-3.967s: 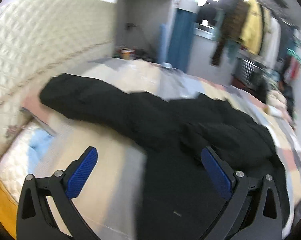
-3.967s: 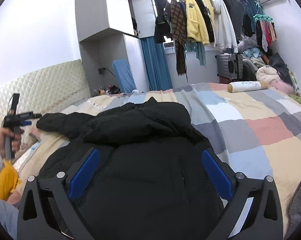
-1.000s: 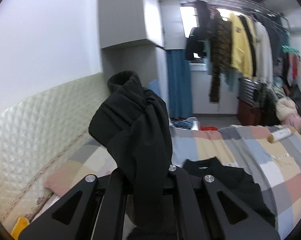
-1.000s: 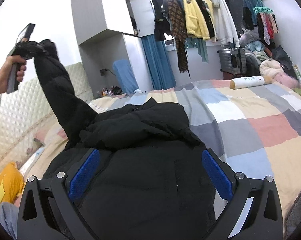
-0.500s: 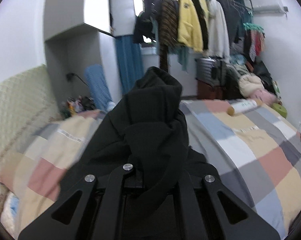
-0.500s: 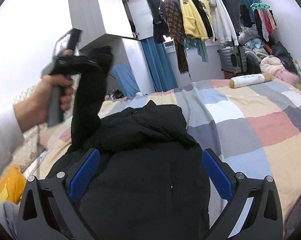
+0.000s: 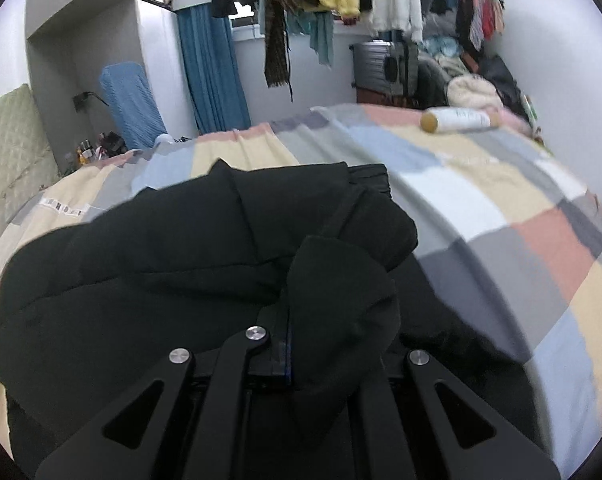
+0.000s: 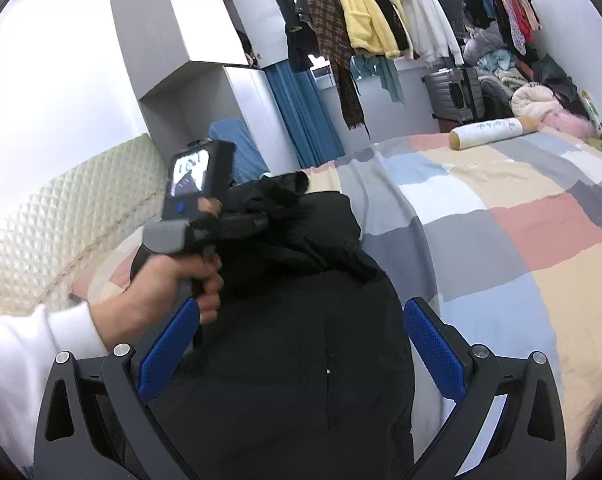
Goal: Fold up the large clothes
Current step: 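Lift the sleeve with the left tool and fold it across the jacket body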
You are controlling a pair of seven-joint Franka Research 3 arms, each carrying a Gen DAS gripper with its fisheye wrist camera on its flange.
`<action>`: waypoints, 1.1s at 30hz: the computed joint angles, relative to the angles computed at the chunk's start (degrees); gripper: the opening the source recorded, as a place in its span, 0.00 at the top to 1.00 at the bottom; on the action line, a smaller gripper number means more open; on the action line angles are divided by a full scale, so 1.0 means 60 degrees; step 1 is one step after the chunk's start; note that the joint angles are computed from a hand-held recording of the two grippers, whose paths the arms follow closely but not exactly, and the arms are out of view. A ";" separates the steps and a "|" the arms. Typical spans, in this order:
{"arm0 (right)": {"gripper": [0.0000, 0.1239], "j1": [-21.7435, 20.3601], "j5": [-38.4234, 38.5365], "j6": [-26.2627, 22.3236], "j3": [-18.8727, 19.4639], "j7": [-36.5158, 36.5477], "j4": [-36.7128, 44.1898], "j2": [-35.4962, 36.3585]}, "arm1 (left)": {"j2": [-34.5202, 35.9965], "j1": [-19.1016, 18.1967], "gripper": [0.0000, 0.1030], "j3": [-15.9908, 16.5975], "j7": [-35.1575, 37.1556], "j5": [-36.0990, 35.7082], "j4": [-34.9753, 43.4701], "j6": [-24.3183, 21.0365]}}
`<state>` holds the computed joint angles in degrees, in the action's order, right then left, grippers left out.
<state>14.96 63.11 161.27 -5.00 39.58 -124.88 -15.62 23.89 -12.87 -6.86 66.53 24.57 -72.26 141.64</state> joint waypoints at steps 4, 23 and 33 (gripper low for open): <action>0.17 -0.0081 -0.0074 -0.0102 -0.0002 0.0186 0.0138 0.0182 | 0.0246 0.0075 0.96 -0.0066 0.0057 -0.0265 0.0124 -0.0101; 0.17 -0.0131 -0.0793 0.0223 0.0271 0.0532 0.0372 0.0652 | -0.0541 0.0516 0.50 -0.0394 0.0585 -0.1538 -0.0547 -0.0720; 0.17 0.0137 -0.0598 0.0456 0.0346 0.0017 0.0243 0.0473 | -0.3168 0.0904 0.23 -0.0212 -0.0150 -0.0999 -0.3542 0.0484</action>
<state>15.78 59.52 164.00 -2.92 39.68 -123.43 -12.78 4.88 -7.44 -8.13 65.63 18.58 -93.51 144.55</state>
